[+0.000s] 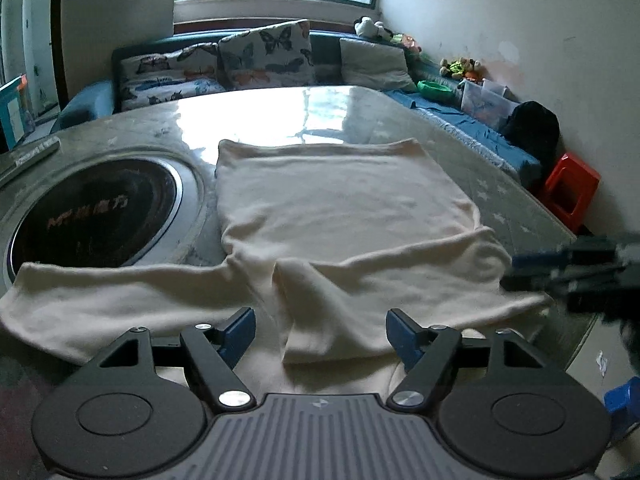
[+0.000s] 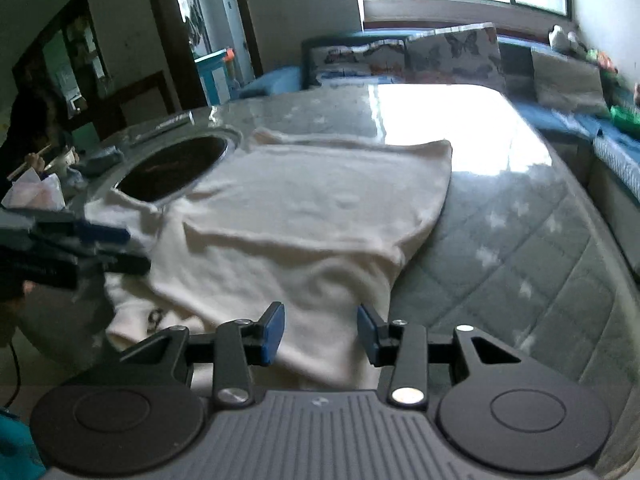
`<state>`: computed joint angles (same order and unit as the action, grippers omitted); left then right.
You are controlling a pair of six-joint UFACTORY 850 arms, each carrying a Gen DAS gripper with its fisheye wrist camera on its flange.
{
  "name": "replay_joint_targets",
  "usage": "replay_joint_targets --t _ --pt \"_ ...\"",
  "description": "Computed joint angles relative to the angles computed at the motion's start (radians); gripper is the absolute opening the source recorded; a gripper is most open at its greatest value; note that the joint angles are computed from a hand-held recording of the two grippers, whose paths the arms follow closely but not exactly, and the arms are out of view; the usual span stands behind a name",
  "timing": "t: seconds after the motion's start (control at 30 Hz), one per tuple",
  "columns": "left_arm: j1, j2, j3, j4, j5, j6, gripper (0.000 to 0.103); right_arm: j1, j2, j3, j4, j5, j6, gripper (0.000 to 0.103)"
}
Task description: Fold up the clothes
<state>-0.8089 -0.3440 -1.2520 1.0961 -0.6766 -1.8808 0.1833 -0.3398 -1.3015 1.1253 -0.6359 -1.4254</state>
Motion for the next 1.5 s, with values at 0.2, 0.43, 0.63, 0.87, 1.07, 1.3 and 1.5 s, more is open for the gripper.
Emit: replay_joint_targets --t 0.2,0.43,0.63,0.87,1.07,1.3,1.5 --pt "0.001 0.003 0.01 -0.007 0.012 -0.014 0.051 0.025 -0.059 -0.072 0.069 -0.004 -0.042 0.04" --pt "0.008 0.016 0.031 -0.021 0.022 -0.031 0.018 0.047 -0.089 -0.084 0.039 0.028 -0.043 0.041" --pt "-0.007 0.033 0.042 -0.026 -0.043 -0.025 0.004 0.05 -0.087 -0.084 0.027 0.035 -0.04 0.041" --pt "-0.013 0.067 0.08 -0.067 -0.095 -0.053 0.007 0.086 -0.078 -0.098 0.035 -0.005 -0.104 0.045" --pt "-0.012 0.113 0.127 -0.076 -0.186 -0.139 0.027 0.162 -0.104 -0.133 0.044 -0.019 -0.187 0.045" --pt "0.008 0.172 0.189 -0.086 -0.279 -0.238 0.048 0.223 -0.115 -0.125 0.005 -0.006 -0.222 0.045" --pt "0.041 0.206 0.229 -0.103 -0.348 -0.309 0.05 0.22 -0.075 -0.079 0.046 0.002 -0.3 0.045"
